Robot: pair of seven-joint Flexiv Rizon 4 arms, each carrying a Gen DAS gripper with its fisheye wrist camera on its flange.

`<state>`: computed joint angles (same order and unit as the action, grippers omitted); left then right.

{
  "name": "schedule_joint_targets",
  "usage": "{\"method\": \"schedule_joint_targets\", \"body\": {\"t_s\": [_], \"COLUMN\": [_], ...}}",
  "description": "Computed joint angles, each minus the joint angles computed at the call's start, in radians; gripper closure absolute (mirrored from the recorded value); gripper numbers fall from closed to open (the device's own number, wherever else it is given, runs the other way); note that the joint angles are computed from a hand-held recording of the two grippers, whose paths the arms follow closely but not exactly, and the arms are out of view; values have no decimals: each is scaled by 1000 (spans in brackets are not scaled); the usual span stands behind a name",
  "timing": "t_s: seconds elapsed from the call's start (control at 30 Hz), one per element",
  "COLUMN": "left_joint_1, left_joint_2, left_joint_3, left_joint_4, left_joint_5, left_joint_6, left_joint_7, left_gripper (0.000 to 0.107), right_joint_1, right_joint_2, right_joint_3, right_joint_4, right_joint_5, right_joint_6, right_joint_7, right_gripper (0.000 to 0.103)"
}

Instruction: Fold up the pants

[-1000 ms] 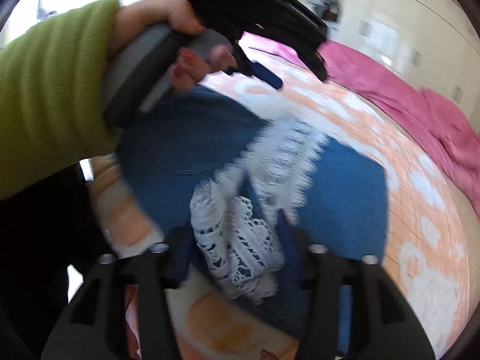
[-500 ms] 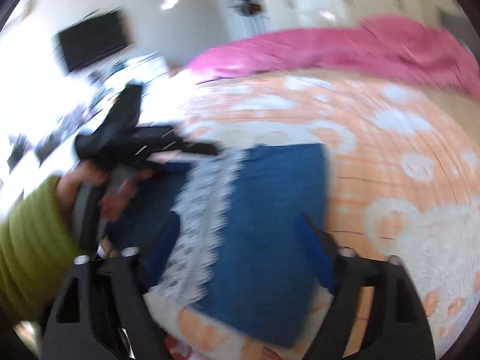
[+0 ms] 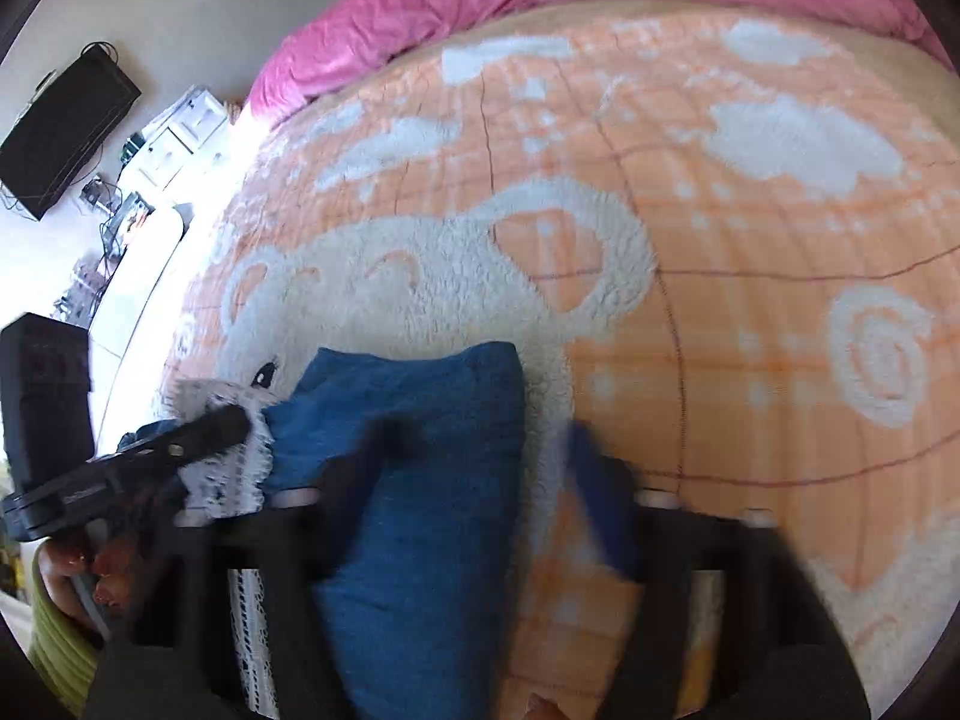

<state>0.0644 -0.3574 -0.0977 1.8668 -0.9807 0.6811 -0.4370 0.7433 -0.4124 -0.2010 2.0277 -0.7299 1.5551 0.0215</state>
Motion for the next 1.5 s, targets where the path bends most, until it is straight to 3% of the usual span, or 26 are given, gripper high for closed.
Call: {"method": "schedule_joint_targets", "body": {"t_s": [0.07, 0.13, 0.17, 0.2, 0.27, 0.33, 0.4, 0.57, 0.67, 0.77, 0.93, 1.03, 1.17, 1.23, 1.4, 1.5], "left_joint_1": [-17, -44, -48, -44, -23, -15, -16, -40, -50, -66, -108, -133, -145, -145, -127, -117], "left_joint_2": [-7, -27, -33, -40, -40, -23, 4, 96, 149, 199, 268, 304, 332, 345, 375, 391], "left_joint_3": [2, 15, 13, 10, 0, -4, -3, -7, 11, 33, 62, 76, 98, 108, 138, 152], "left_joint_4": [-6, -9, -4, -3, -3, 17, 49, 152, 206, 260, 337, 377, 413, 428, 461, 489], "left_joint_5": [27, 101, 113, 117, 110, 96, 80, -23, -74, -129, -160, -175, -149, -126, -70, -55], "left_joint_6": [39, 121, 156, 167, 145, 172, 218, 378, 381, 374, 390, 408, 395, 378, 291, 256], "left_joint_7": [-7, -53, -63, -89, -117, -102, -90, -26, 11, 49, 103, 134, 136, 122, 90, 81], "left_gripper": [91, 86, 79, 71, 69, 67, 60, 49, 44, 41, 37, 35, 34, 33, 30, 30], "right_joint_1": [79, 134, 123, 110, 108, 100, 104, 78, 52, 43, -12, -29, -65, -79, -127, -141], "right_joint_2": [15, 26, 23, 15, 17, 32, 62, 138, 177, 208, 215, 221, 234, 238, 230, 208], "right_joint_3": [-108, -160, -138, -120, -107, -94, -115, -143, -111, -62, 8, 57, 117, 149, 220, 269], "right_joint_4": [19, 17, 5, -5, -11, -5, 23, 60, 70, 85, 87, 100, 120, 133, 143, 137], "right_joint_5": [-100, -155, -160, -171, -217, -253, -356, -682, -782, -790, -918, -913, -939, -922, -931, -866], "right_joint_6": [-9, -96, -140, -161, -208, -223, -202, -139, -161, -223, -200, -225, -244, -267, -281, -301], "right_joint_7": [103, 142, 125, 110, 125, 168, 281, 590, 656, 604, 718, 704, 736, 737, 787, 723], "right_gripper": [73, 61, 52, 52, 51, 38, 31, 26, 25, 24, 24, 24, 24, 16, 16, 16]}}
